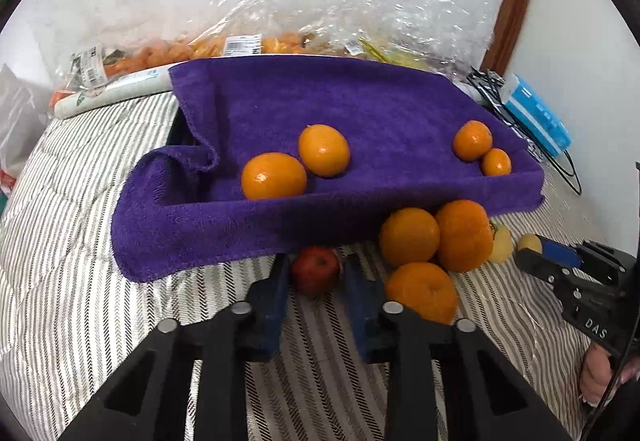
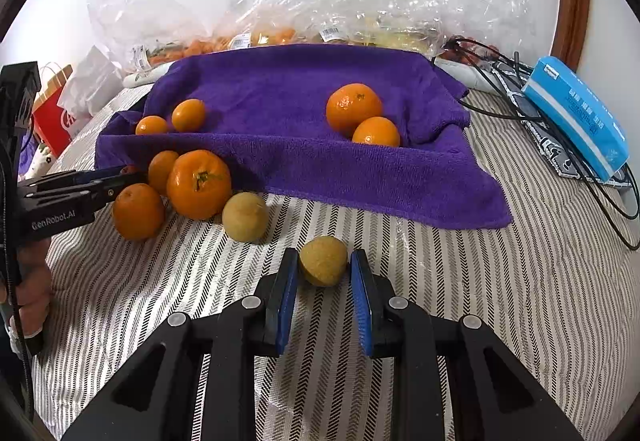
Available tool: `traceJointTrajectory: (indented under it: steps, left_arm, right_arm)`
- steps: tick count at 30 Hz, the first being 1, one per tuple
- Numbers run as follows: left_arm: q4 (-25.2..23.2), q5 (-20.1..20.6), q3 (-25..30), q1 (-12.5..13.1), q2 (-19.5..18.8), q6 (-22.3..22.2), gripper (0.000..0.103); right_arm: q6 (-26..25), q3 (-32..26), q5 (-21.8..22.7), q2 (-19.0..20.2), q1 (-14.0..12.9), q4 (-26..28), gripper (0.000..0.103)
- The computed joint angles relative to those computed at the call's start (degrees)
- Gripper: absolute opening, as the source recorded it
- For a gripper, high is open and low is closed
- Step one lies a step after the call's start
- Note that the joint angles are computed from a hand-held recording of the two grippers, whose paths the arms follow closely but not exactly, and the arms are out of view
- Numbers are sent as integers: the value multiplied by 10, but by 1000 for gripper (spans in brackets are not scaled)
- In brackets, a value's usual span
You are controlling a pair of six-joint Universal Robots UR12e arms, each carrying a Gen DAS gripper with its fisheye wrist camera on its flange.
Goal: Organize fruits
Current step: 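Grasp a small red fruit with the left tool while the right tool grasps a small yellow fruit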
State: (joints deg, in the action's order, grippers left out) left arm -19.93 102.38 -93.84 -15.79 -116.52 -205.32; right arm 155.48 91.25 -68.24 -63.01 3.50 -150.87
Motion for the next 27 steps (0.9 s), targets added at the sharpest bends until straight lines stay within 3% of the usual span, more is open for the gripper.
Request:
traceJointTrajectory:
  steps: [4, 11, 24, 27]
  left_arm:
    - [22, -24, -11, 7, 4, -11, 24]
    - [66, -34, -29, 10, 9, -31, 24]
    - [118, -42, -44, 7, 17, -23, 24]
    - [130, -50, -46, 8, 19, -26, 24]
  right_arm:
    - [5, -1, 7, 0, -2, 1, 26]
    - [14, 5, 15, -2, -5, -14, 26]
    - [93, 21, 10, -5, -15, -82, 26]
    - [109, 20, 28, -8, -20, -65, 26]
